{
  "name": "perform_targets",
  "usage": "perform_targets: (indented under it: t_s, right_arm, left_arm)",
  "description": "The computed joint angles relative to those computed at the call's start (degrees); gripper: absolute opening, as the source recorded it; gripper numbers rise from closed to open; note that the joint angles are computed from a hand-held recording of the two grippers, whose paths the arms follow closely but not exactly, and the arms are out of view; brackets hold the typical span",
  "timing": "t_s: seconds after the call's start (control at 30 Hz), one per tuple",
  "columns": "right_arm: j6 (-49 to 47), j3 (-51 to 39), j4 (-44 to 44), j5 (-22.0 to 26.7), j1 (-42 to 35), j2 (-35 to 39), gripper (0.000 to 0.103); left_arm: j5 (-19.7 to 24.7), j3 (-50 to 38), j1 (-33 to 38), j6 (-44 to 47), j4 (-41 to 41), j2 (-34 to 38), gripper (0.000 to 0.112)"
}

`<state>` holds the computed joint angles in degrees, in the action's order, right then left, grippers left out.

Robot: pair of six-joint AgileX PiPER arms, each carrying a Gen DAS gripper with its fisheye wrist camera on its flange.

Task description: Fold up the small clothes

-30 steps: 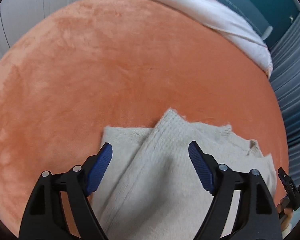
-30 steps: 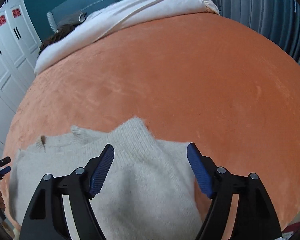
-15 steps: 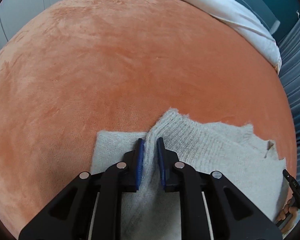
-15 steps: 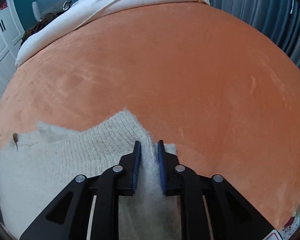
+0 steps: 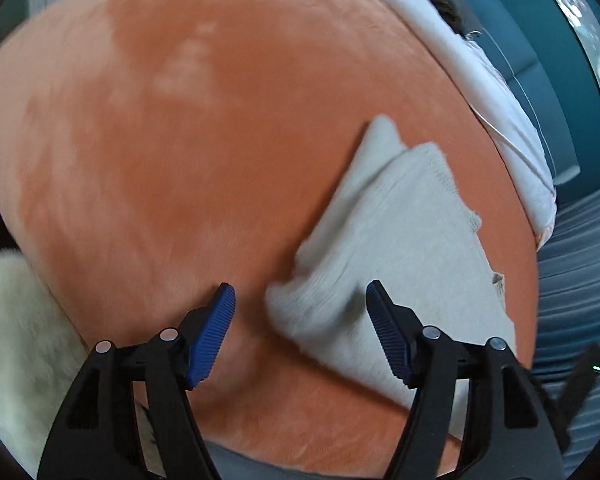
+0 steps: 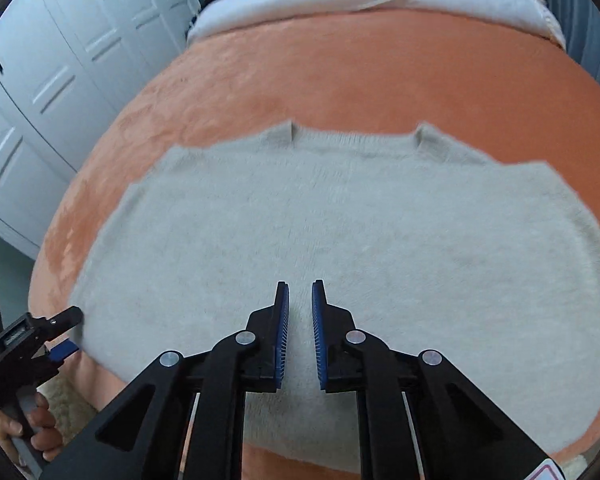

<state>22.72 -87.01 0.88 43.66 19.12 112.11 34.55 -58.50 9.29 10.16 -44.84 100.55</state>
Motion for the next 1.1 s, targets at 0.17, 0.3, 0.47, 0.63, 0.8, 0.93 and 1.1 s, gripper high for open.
perform_targets:
  t_s: [0.17, 0.3, 0.47, 0.63, 0.8, 0.93, 1.1]
  right_arm:
    - [7.3, 2.7, -7.2, -3.8, 3.7, 2.3, 0.007]
    - [10.8, -0.1, -11.1, -1.8, 6.1, 4.5, 0.007]
    - [12.1, 1.2, -12.6, -3.5, 5.7, 4.2, 0.007]
    - [9.4, 3.2, -11.5, -4.4, 4.9, 1.8, 0.009]
    - [6.4, 17.9, -0.2, -13.3, -1.8, -13.6, 0.018]
    - [0.3, 33.5, 7.9, -16.6, -11.7, -29.5, 0.024]
    - [-11.2, 45.9, 16.0, -12.2, -26.9, -44.2, 0.025]
  left_arm:
    - [-2.6, 1.2, -0.3, 7.9, -8.4, 1.0, 0.087]
    - [-3.6, -0.1, -1.0, 7.2, -9.5, 2.5, 0.086]
    - [2.3, -3.9, 0.6, 7.6, -11.1, 5.1, 0.026]
    - [2.2, -6.2, -3.2, 8.1, -9.9, -2.9, 0.02]
    - [2.6, -17.3, -17.6, 1.2, 1.7, -8.7, 0.02]
    - [2.3, -23.7, -30.0, -0.7, 5.1, -6.8, 0.02]
    - [2.5, -32.7, -46.0, -10.5, 16.8, 5.7, 0.022]
